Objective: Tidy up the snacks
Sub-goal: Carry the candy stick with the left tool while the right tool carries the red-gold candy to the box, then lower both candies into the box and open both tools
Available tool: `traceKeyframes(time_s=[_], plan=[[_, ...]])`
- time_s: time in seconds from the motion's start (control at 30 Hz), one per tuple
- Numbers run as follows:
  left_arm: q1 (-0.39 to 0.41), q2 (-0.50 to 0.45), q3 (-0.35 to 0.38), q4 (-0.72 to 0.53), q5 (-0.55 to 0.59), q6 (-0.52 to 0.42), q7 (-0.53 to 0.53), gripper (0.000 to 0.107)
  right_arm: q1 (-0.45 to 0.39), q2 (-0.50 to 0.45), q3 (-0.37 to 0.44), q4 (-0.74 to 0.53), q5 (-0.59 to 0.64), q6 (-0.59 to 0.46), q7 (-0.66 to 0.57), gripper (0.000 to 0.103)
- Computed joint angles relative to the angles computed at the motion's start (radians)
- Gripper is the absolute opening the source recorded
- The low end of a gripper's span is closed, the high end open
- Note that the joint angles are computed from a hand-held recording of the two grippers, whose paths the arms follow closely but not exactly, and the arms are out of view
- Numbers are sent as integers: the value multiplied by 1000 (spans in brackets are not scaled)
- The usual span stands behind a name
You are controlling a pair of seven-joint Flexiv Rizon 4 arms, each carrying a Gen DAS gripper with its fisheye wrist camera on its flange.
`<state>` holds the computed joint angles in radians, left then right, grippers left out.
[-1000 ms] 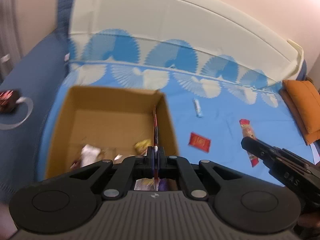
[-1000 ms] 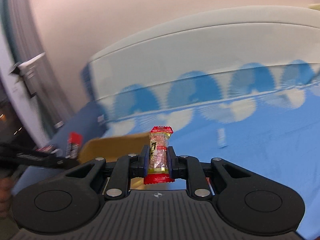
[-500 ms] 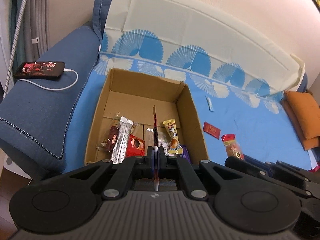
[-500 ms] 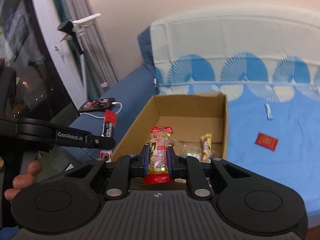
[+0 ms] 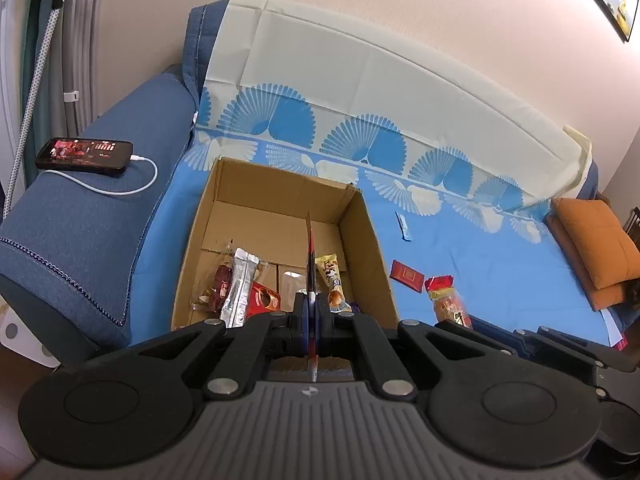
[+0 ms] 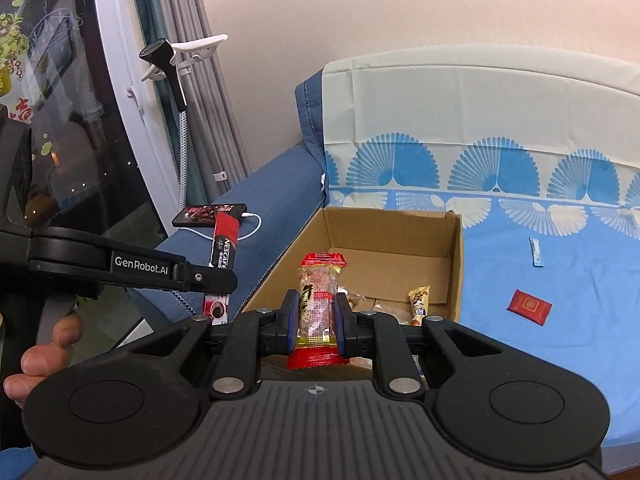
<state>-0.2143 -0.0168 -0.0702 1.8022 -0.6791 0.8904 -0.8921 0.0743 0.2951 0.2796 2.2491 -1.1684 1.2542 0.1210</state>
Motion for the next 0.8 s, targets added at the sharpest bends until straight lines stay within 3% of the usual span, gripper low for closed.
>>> traceKeyframes(time_s=[0.8], plan=[[5, -36, -11, -40, 21, -6, -28, 2, 2, -21, -8, -4, 42, 16, -29, 20]])
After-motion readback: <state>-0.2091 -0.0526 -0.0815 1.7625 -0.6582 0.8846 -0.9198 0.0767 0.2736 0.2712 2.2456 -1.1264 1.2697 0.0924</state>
